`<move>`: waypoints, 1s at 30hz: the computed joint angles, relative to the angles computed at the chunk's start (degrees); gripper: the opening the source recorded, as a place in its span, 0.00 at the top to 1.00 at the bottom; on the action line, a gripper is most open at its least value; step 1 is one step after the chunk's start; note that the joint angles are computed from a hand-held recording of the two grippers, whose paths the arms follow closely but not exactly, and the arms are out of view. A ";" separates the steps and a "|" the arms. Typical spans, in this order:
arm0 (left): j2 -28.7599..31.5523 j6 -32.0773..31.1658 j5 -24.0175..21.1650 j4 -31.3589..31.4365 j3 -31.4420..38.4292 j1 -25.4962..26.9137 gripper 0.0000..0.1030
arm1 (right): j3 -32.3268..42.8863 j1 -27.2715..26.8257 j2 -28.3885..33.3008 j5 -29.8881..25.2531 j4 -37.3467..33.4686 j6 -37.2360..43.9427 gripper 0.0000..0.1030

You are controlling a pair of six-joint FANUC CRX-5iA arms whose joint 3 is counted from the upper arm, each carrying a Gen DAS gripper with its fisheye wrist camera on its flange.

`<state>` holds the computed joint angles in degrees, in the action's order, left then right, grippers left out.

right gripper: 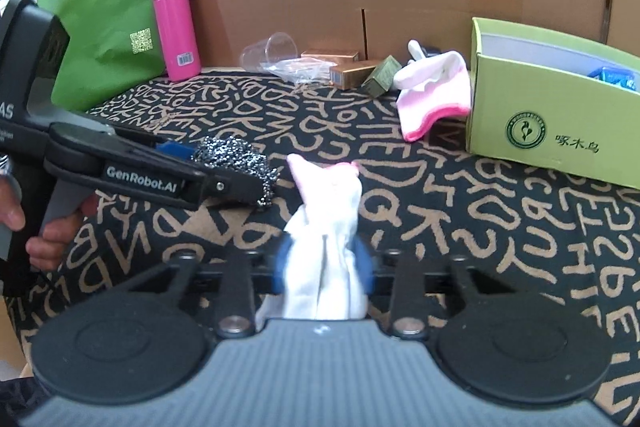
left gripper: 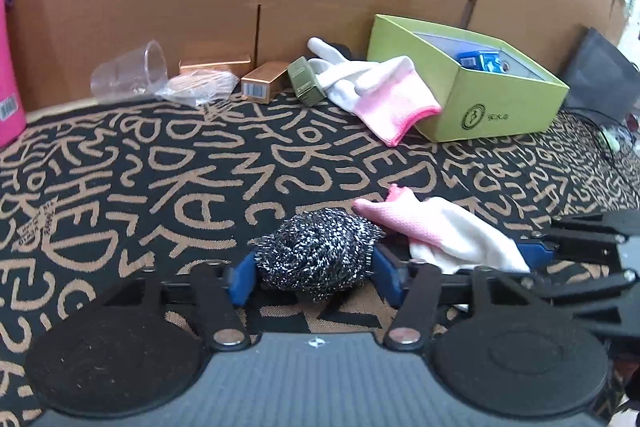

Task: Organize objects
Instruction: 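Carry the scrubber and glove into the shoebox and open both grippers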

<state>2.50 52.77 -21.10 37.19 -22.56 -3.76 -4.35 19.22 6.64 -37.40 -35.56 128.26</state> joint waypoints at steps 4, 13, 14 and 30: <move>-0.11 -0.42 -1.57 1.17 0.64 0.37 0.51 | 0.99 -0.78 0.11 -0.81 -1.24 0.81 0.82; 0.77 -11.43 2.62 12.28 2.46 -2.74 0.51 | 4.58 -3.99 -0.57 0.69 -2.94 3.11 0.82; 1.59 -13.16 2.92 13.46 3.69 -3.50 0.51 | 5.43 -4.48 -0.39 0.81 -2.98 3.57 0.82; 25.88 -3.06 -2.98 0.20 42.14 -10.23 0.51 | 17.90 -11.50 10.17 20.40 3.77 -4.26 0.82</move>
<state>28.38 49.71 -24.08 37.38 19.58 -14.00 13.55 7.72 16.81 -17.00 -31.79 124.00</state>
